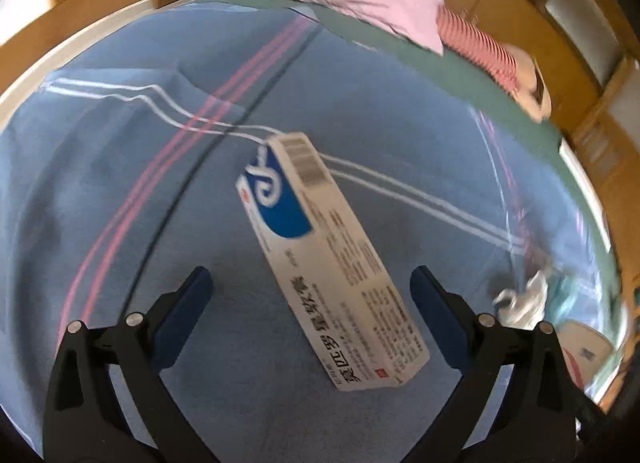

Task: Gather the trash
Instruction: 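Grasp the white medicine box with the left tool while the right grasps the paper cup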

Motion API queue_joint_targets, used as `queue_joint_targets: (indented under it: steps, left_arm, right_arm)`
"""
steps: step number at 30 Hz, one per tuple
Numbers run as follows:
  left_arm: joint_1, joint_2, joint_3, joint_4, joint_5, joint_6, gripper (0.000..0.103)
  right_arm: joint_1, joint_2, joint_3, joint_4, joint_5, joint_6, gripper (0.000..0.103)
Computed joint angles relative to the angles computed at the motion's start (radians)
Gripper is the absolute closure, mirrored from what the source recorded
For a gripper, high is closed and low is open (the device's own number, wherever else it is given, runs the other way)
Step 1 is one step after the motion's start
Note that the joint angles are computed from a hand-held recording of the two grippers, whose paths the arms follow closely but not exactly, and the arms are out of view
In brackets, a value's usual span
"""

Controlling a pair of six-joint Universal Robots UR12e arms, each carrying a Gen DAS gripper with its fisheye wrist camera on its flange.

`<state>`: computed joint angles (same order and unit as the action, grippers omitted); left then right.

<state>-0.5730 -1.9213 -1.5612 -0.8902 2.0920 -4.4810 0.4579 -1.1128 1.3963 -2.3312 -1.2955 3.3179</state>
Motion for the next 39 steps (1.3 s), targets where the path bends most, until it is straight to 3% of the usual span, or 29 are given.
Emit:
queue_joint_targets:
  steps: [2,3,7,9,11,16,19,23,26,35,39]
  left_arm:
    - [-0.003,0.001,-0.008,0.040,0.002,0.040,0.040]
    - [-0.006,0.002,-0.011,0.048,0.008,0.050,0.043]
    - [-0.034,0.001,0.003,-0.004,0.102,0.081,0.079]
    - [-0.054,-0.001,0.018,-0.069,0.142,0.077,0.079]
    - [-0.066,0.009,0.011,-0.079,0.138,0.066,0.079]
    - [-0.134,0.015,0.037,-0.174,0.205,-0.021,0.079]
    - [-0.189,0.015,0.039,-0.138,0.235,-0.037,0.079]
    - [-0.242,0.001,0.048,-0.100,0.223,-0.026,0.079]
    - [-0.270,-0.019,0.079,-0.150,0.255,-0.005,0.079]
    - [-0.311,-0.052,0.146,-0.305,0.375,0.004,0.079]
    - [-0.314,-0.054,0.152,-0.324,0.390,0.014,0.079]
  right_arm:
    - [-0.003,-0.029,0.038,-0.012,0.025,-0.009,0.061]
    - [-0.007,-0.039,0.052,-0.020,0.034,-0.006,0.061]
    - [-0.005,-0.085,0.113,-0.083,0.032,0.019,0.061]
    - [-0.001,-0.111,0.142,-0.121,0.023,0.017,0.061]
    - [0.003,-0.133,0.166,-0.152,0.010,0.011,0.061]
    - [0.005,-0.190,0.234,-0.203,0.009,-0.001,0.061]
    - [0.008,-0.208,0.257,-0.217,0.003,-0.007,0.061]
    - [0.006,-0.234,0.284,-0.213,0.005,-0.001,0.061]
    - [-0.003,-0.264,0.313,-0.222,0.011,0.012,0.061]
    - [-0.027,-0.354,0.390,-0.230,-0.014,0.018,0.061]
    - [-0.044,-0.401,0.420,-0.209,-0.041,-0.010,0.061]
